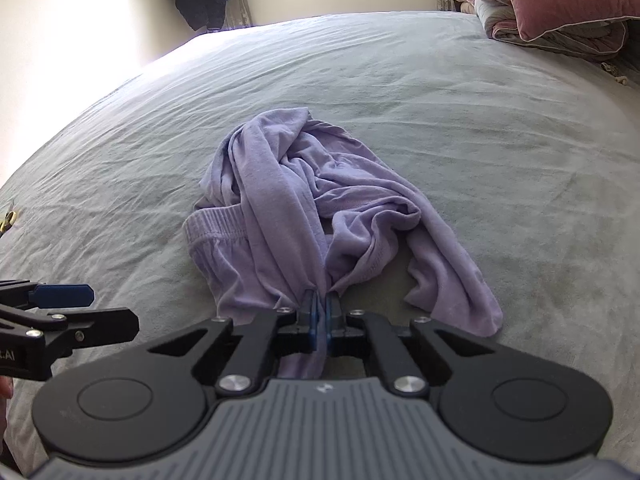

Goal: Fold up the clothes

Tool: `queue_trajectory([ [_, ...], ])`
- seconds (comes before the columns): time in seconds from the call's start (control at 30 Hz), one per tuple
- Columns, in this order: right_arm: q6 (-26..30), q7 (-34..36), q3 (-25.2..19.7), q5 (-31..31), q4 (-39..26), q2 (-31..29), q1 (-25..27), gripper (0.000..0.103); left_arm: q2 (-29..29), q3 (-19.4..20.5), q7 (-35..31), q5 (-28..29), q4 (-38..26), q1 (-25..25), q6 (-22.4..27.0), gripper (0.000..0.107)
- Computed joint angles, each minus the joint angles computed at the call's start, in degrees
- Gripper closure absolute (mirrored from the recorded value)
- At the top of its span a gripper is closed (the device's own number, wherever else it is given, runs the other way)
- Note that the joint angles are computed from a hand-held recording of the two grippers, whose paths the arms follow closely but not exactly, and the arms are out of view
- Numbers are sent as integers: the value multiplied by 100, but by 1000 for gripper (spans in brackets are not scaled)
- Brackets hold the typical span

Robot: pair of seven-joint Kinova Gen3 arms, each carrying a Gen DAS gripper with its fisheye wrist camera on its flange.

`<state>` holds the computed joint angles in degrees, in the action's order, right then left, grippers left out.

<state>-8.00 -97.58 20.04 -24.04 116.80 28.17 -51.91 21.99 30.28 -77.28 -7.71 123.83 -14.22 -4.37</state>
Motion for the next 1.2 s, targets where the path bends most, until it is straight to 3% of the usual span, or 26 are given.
queue_trajectory([
  [0.17,-211,29,-217,-3,290,-252,183,100,86,-51,30,64,-89,70,38,12],
  [0.43,-300,788,198,-767,789,-680,-184,103,116,-53,16,118,-120,101,36,12],
  [0.6,-337,1061,33,-1078,1044,-804,99,103,127,-186,2,176,-167,266,64,12],
  [0.67,-392,1010,-291,-1037,1115,-862,438,98,134,-217,-3,207,-187,313,72,12],
  [0.7,-385,975,-403,-1021,1121,-881,557,87,139,-220,-1,221,-197,324,73,12],
  [0.77,-233,1081,-314,-1195,1052,-890,510,74,147,-204,3,246,-216,333,79,12],
  [0.8,-237,1093,-272,-1246,1041,-897,455,54,150,-193,6,257,-226,335,82,12],
  [0.83,-330,1094,-289,-1262,1049,-905,428,49,154,-195,6,268,-239,349,90,12],
  [1.1,-406,1365,-608,-1369,515,-669,514,49,165,-443,-16,528,-446,634,309,12],
  [1.2,-256,1374,-499,-1390,206,-415,421,49,159,-565,-58,648,-504,744,338,12],
])
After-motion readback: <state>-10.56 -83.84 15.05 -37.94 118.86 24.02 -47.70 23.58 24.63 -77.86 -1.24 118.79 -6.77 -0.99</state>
